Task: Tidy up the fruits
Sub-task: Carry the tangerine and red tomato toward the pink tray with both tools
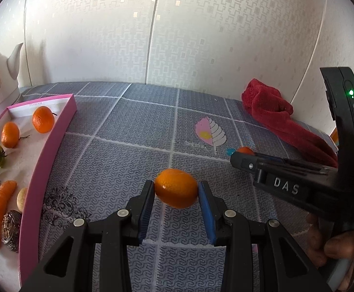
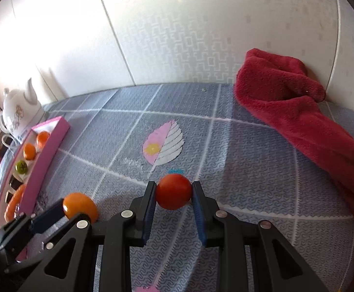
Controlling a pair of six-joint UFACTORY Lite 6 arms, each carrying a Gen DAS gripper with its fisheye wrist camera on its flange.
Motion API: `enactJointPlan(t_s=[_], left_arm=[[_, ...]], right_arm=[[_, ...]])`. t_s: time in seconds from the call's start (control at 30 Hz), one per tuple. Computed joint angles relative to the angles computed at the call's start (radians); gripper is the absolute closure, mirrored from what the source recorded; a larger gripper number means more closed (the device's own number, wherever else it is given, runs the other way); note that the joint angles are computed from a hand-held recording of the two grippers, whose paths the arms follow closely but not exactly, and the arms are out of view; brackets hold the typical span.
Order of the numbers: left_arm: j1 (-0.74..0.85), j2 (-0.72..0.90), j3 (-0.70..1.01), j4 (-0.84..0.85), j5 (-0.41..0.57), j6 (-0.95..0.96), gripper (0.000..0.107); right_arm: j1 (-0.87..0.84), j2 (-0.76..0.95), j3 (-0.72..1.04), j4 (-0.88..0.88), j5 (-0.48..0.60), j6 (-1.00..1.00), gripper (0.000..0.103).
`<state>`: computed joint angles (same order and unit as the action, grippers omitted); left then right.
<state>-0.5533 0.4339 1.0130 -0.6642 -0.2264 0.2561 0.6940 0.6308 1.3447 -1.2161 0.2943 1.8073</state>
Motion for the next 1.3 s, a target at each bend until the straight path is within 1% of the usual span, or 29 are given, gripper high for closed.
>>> enactJointPlan(t_s=[0.07, 0.17, 0.3, 0.4, 0.47, 0.6, 0.7, 0.77, 0.8, 1.0, 1.13, 1.2, 1.3], left_arm=[[-0.002, -0.004, -0.002, -0.052, -0.004, 0.048, 0.069], [0.006, -0.002, 0.002, -0.041, 0.001, 0.024, 0.069], [0.025, -0.007, -0.006, 0.066, 0.012, -0.106, 0.069], [0.03, -0.008, -0.011, 0.106, 0.01, -0.15, 0.069], [0.032, -0.01, -0.017, 0.144, 0.003, -0.183, 0.069], [0.036, -0.01, -0.023, 0.178, -0.002, -0.219, 0.067], [0.032, -0.007, -0.02, 0.141, -0.006, -0.179, 0.066], [0.032, -0.005, -0.016, 0.147, -0.003, -0.183, 0.065], [0.032, -0.001, -0.011, 0.163, 0.002, -0.192, 0.068], [0.014, -0.006, -0.007, 0.005, -0.006, -0.024, 0.07], [-0.003, -0.027, -0.019, -0.129, -0.029, 0.116, 0.07], [-0.012, -0.036, -0.025, -0.183, -0.04, 0.168, 0.071], [-0.017, -0.05, -0.036, -0.203, -0.045, 0.182, 0.07]], right_arm=[[0.005, 0.018, 0.017, 0.003, 0.009, -0.011, 0.073], [0.01, 0.03, 0.031, 0.019, 0.019, -0.04, 0.073], [0.016, 0.042, 0.047, 0.04, 0.035, -0.073, 0.073], [0.018, 0.058, 0.067, 0.056, 0.039, -0.096, 0.07], [0.018, 0.053, 0.06, 0.037, 0.03, -0.076, 0.069], [0.019, 0.066, 0.078, 0.059, 0.031, -0.109, 0.07], [0.021, 0.064, 0.076, 0.06, 0.044, -0.119, 0.07], [0.022, 0.065, 0.077, 0.058, 0.052, -0.118, 0.072], [0.021, 0.064, 0.076, 0.058, 0.052, -0.118, 0.072], [0.026, 0.07, 0.087, 0.085, 0.052, -0.14, 0.074], [0.014, 0.049, 0.057, 0.057, 0.006, -0.084, 0.073], [0.02, 0.052, 0.061, 0.05, 0.016, -0.075, 0.073], [0.032, 0.065, 0.08, 0.064, 0.038, -0.082, 0.072]])
